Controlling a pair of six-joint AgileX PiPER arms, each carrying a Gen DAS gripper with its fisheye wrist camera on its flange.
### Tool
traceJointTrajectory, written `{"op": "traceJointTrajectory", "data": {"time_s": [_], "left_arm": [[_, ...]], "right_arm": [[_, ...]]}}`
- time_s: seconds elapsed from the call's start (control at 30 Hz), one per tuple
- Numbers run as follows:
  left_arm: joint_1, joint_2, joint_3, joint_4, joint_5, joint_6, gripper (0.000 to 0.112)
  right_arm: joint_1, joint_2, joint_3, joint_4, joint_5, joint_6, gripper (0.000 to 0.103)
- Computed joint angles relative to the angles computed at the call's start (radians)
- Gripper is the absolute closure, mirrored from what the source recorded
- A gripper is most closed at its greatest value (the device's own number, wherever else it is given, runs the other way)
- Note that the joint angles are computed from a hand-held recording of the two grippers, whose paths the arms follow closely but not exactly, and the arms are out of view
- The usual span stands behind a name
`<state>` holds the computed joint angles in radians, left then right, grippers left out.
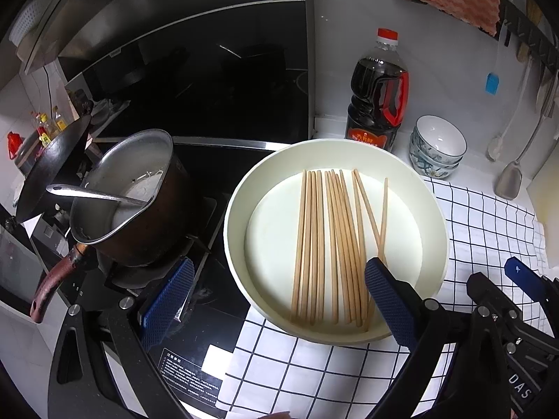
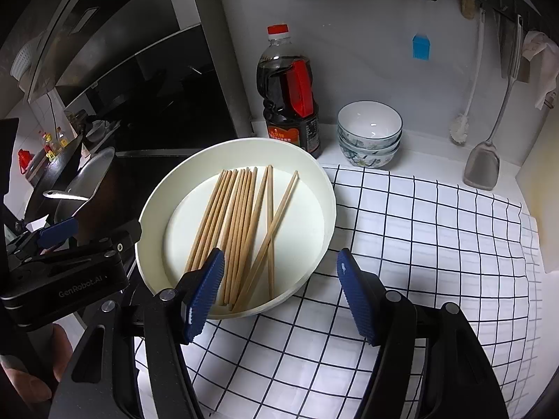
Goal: Organize utensils
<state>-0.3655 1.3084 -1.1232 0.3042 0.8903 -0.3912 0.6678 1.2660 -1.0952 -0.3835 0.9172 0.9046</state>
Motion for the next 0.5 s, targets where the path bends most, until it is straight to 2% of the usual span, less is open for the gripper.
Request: {"op": "traceJointTrajectory", "data": {"time_s": [0.3, 0.5], "left_arm": [[0.020, 0.000, 0.002, -0.023, -0.001, 0.017, 0.016], [0.040, -0.017, 0.018, -0.054, -0.029, 0.048, 0.016]], "right_arm": [[0.014, 0.016, -0.013, -0.007, 0.007, 0.008, 0.039], [0.021, 0.024, -0.017, -0.008, 0.006, 0.010, 0.039]]}}
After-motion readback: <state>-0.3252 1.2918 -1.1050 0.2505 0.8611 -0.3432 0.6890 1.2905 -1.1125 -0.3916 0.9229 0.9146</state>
